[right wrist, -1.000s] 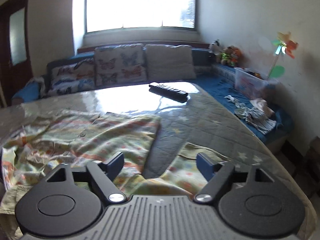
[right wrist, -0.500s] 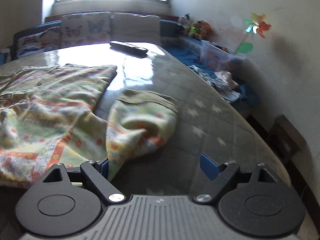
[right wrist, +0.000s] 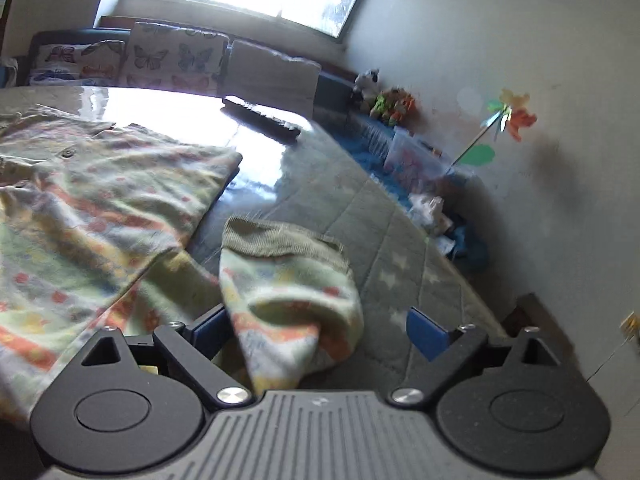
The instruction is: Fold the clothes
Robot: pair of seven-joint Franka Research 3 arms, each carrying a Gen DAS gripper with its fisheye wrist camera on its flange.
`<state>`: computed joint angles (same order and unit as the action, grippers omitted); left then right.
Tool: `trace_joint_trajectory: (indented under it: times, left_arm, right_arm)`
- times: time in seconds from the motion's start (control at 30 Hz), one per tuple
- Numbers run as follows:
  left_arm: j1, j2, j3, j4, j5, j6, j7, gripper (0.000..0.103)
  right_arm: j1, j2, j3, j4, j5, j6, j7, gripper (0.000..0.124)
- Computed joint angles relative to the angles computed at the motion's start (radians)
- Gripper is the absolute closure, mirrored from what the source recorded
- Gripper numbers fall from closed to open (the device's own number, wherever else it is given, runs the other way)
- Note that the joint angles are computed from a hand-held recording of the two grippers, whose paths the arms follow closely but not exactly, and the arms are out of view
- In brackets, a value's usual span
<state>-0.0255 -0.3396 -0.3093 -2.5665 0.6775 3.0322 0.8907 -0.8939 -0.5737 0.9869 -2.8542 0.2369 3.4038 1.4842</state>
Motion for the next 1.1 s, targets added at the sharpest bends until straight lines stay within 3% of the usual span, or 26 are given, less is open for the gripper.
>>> trace_joint_trajectory:
  times: [0.07, 0.13, 0.23, 0.3, 0.43, 0.5, 0.63, 0.67, 0.73, 0.87, 1.03, 1.1]
  left_arm:
    - [-0.001, 0.004, -0.006, -0.004, 0.009, 0.001, 0.005, 0.051]
    - [0.007, 0.007, -0.019, -0.006, 0.027, -0.002, -0.001, 0.051]
    - [0.006, 0.015, -0.021, -0.006, 0.040, -0.007, -0.010, 0.051]
    - [0.004, 0.019, -0.018, -0.005, 0.045, -0.009, -0.014, 0.051]
    - [-0.004, 0.019, -0.008, -0.008, 0.048, -0.008, -0.015, 0.051]
    - [-0.005, 0.014, -0.005, -0.009, 0.049, -0.010, -0.014, 0.051]
    - [0.009, 0.006, -0.008, -0.007, 0.059, -0.017, -0.024, 0.051]
    - [0.018, 0.003, -0.012, -0.005, 0.066, -0.019, -0.032, 0.051]
    - [0.037, 0.002, -0.018, 0.002, 0.084, -0.024, -0.051, 0.051]
    - [0.074, 0.004, -0.022, 0.019, 0.125, -0.039, -0.093, 0.051]
    - [0.108, 0.014, -0.017, 0.048, 0.193, -0.063, -0.139, 0.051]
    - [0.124, 0.033, -0.020, 0.076, 0.241, -0.069, -0.164, 0.051]
  right_arm:
    - [-0.104, -0.024, 0.106, 0.016, 0.015, 0.036, 0.017, 0.029]
    - [-0.148, -0.046, 0.126, 0.015, 0.052, 0.064, 0.057, 0.029]
    - [-0.112, -0.019, 0.034, -0.010, 0.117, 0.110, 0.093, 0.027]
    - [-0.066, -0.006, -0.052, -0.022, 0.165, 0.080, 0.101, 0.027]
    - [-0.012, 0.000, -0.161, -0.048, 0.224, 0.001, 0.104, 0.027]
    - [-0.027, -0.024, -0.156, -0.063, 0.225, -0.021, 0.119, 0.027]
    - [-0.011, -0.044, -0.174, -0.094, 0.192, 0.018, 0.135, 0.028]
    - [0.005, -0.040, -0.190, -0.099, 0.188, 0.031, 0.127, 0.028]
    - [0.101, -0.006, -0.295, -0.100, 0.160, 0.029, 0.074, 0.031]
    - [0.331, 0.081, -0.570, -0.057, 0.101, -0.054, -0.036, 0.038]
    - [0.459, 0.135, -0.703, -0.034, 0.088, -0.068, -0.082, 0.040]
    - [0.482, 0.167, -0.728, -0.008, 0.094, -0.068, -0.096, 0.038]
